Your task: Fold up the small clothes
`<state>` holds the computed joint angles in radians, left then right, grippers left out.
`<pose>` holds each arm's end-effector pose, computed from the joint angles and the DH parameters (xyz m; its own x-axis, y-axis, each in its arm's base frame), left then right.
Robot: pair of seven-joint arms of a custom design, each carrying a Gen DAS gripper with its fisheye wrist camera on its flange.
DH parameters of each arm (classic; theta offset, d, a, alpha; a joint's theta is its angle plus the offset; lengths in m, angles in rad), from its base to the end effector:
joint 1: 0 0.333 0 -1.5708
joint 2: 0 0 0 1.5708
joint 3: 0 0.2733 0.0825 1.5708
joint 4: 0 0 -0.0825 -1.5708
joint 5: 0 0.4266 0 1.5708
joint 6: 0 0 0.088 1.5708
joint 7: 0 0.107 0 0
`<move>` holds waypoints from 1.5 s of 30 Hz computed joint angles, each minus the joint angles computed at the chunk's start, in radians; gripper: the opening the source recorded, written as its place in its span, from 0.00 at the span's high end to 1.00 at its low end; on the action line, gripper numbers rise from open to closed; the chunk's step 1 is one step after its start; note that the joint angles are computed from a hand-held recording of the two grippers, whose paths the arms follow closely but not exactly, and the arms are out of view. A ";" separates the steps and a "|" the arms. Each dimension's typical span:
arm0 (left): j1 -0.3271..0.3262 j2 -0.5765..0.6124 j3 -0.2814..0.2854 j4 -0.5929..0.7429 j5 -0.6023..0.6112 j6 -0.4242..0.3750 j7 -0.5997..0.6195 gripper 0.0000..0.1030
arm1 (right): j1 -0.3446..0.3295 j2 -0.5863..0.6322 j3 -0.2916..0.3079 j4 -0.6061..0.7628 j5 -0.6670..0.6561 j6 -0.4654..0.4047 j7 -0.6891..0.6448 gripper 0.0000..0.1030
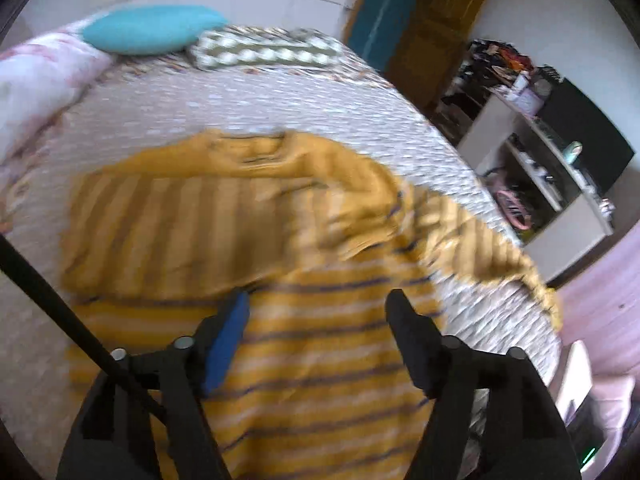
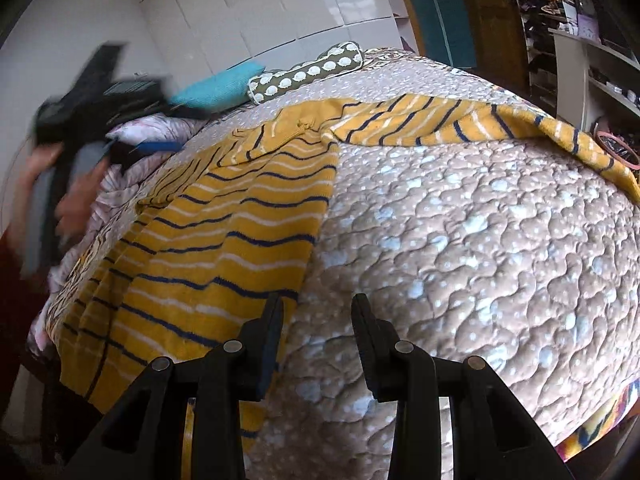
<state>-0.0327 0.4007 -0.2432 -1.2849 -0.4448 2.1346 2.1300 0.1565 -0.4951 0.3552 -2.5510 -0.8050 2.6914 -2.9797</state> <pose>0.7157 -0.1875 0.5403 -0.6414 -0.7295 0.2375 -0.6946 0.4208 -0.5834 0.4194 0.2584 0.4258 -0.3834 -0.8607 -0.3349 -0.5229 0.5012 -0.6895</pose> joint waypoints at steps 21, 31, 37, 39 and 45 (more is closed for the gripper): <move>0.137 -0.315 0.168 -0.526 -0.035 0.309 0.021 0.30 | 0.082 0.431 -0.208 0.509 -0.080 -0.158 -0.114 0.44; 0.157 -0.338 0.163 -0.554 -0.063 0.263 0.023 0.30 | 0.099 0.505 -0.284 0.507 0.131 -0.083 -0.309 0.90; 0.139 -0.382 0.169 -0.595 -0.060 0.284 0.041 0.30 | 0.104 0.441 -0.279 0.496 0.082 -0.302 -0.294 0.96; 0.133 -0.391 0.170 -0.601 -0.057 0.277 0.042 0.30 | 0.102 0.435 -0.276 0.489 0.115 -0.317 -0.330 0.96; 0.111 -0.451 0.178 -0.652 -0.084 0.289 0.098 0.27 | 0.078 0.277 -0.241 0.305 0.036 -0.198 -0.208 0.72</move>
